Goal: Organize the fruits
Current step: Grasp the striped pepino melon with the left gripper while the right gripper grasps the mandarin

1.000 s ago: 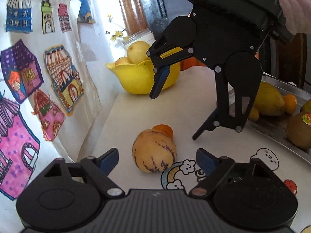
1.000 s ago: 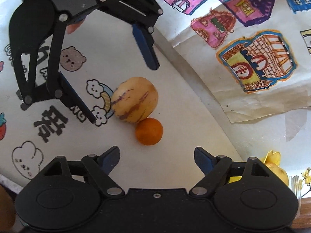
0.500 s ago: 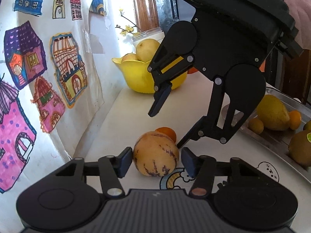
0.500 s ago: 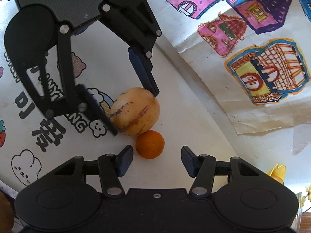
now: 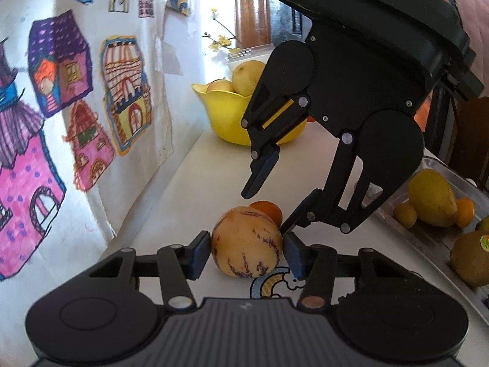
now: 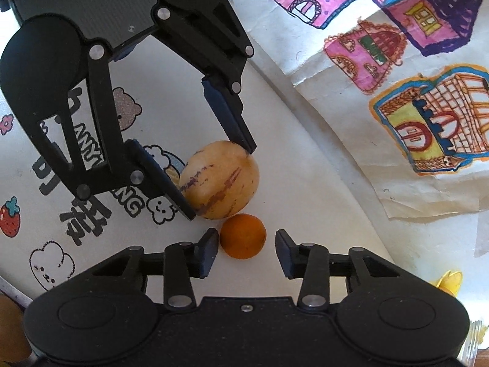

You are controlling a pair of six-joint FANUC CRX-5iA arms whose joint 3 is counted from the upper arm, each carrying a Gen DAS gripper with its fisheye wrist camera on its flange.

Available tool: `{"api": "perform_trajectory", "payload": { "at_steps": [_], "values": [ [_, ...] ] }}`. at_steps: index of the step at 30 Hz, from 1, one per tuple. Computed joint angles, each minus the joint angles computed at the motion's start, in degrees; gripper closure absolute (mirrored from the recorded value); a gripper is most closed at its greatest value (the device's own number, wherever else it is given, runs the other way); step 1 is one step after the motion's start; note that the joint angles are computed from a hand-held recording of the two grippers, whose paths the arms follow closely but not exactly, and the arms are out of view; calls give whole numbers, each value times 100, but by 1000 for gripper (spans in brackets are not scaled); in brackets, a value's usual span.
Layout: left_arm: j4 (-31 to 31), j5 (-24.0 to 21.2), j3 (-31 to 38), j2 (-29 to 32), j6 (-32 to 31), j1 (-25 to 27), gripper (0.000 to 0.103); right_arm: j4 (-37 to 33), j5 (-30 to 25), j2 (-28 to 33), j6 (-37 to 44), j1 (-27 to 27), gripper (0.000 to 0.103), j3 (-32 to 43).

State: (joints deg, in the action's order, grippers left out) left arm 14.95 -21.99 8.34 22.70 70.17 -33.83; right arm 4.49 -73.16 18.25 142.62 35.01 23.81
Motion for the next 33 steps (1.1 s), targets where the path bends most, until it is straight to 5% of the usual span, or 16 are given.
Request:
{"api": "perform_trajectory", "payload": {
  "at_steps": [15,33],
  "values": [
    [-1013,-547,351,-78,1227,-74,47,-212,-370,117,-459,-83,68,340],
    [-1893,-818,567,-218,2596,-302,47,-95,1682,-1056,-1420,-106,69,-1619]
  ]
}}
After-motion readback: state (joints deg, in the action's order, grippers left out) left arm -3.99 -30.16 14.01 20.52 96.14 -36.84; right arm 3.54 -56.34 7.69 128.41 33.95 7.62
